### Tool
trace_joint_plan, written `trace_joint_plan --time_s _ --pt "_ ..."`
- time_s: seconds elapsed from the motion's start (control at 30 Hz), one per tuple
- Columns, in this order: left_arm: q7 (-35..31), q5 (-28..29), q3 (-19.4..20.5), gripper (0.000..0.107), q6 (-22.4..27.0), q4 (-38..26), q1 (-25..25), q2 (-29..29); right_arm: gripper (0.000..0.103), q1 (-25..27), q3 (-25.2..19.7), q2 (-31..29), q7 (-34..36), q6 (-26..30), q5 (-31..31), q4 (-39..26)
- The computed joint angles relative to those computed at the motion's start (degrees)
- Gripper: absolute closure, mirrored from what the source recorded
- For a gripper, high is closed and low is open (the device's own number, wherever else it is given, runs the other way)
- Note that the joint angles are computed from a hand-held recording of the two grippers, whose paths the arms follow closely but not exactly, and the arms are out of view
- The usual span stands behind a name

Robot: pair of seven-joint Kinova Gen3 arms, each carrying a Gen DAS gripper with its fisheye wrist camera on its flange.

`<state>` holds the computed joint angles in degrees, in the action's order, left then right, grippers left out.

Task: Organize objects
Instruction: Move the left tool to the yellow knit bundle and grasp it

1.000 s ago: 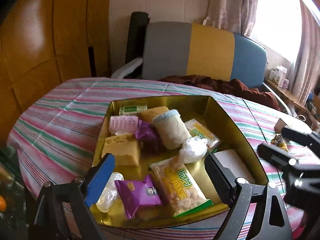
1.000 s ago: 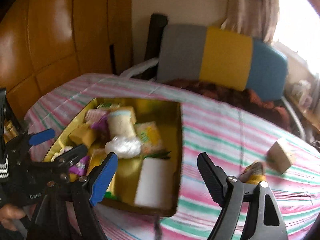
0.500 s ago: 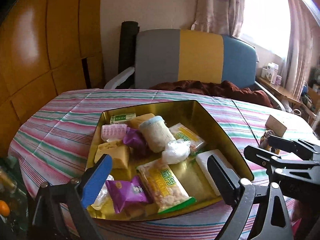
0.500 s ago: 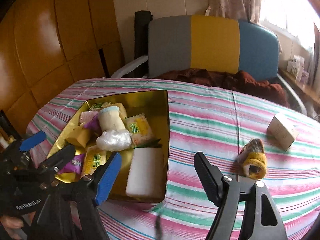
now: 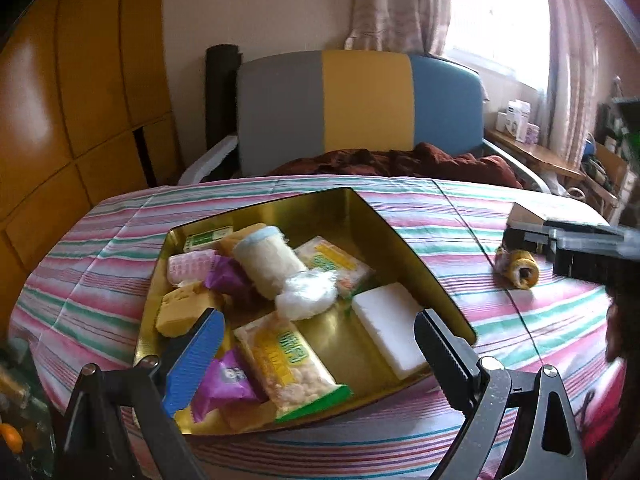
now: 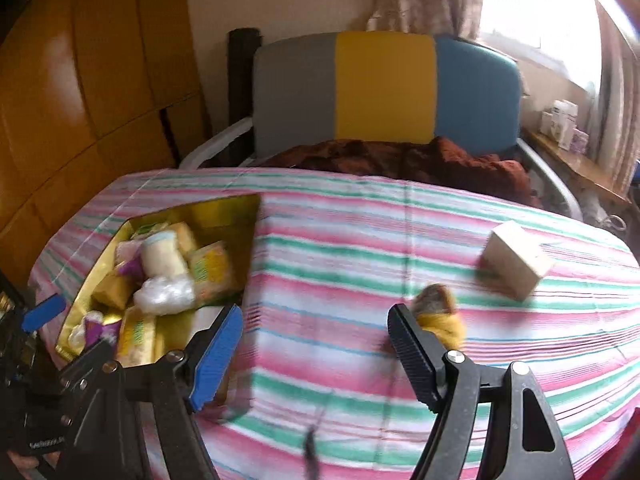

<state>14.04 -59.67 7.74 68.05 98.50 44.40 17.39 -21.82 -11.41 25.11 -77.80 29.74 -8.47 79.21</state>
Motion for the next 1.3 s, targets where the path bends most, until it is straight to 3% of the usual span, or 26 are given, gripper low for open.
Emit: trace_joint_plan --time_s 0.43,0.57,0.7,1.07,1.3 --pt "-9.8 1.8 -1.1 0.011 -4.4 -5.5 -0.4 3.0 0.025 3.3 9.1 5.5 -12.1 2.3 5.8 -8.5" --pt "-14.2 3.2 -2.0 0.011 -6.7 -8.3 -0.8 4.4 0.025 9.1 6.7 8.9 -17.4 7.1 0.5 -13.1" --pt "-19.5 5.1 -3.0 0.011 -9.7 -12.3 -1.2 6.5 0.025 10.6 6.6 9.3 -20.0 7.7 -0.8 -13.6" --pt "-34.8 17.4 -5.1 0.011 -17.9 -25.7 -4.9 14.0 0.025 13.7 3.7 10.1 -17.4 11.0 -4.3 -14.9" --pt "-42.8 25.4 -6.6 0.011 -17.6 -37.5 -7.2 21.5 0.025 15.0 2.9 11.1 -16.4 12.5 -7.0 -16.2"
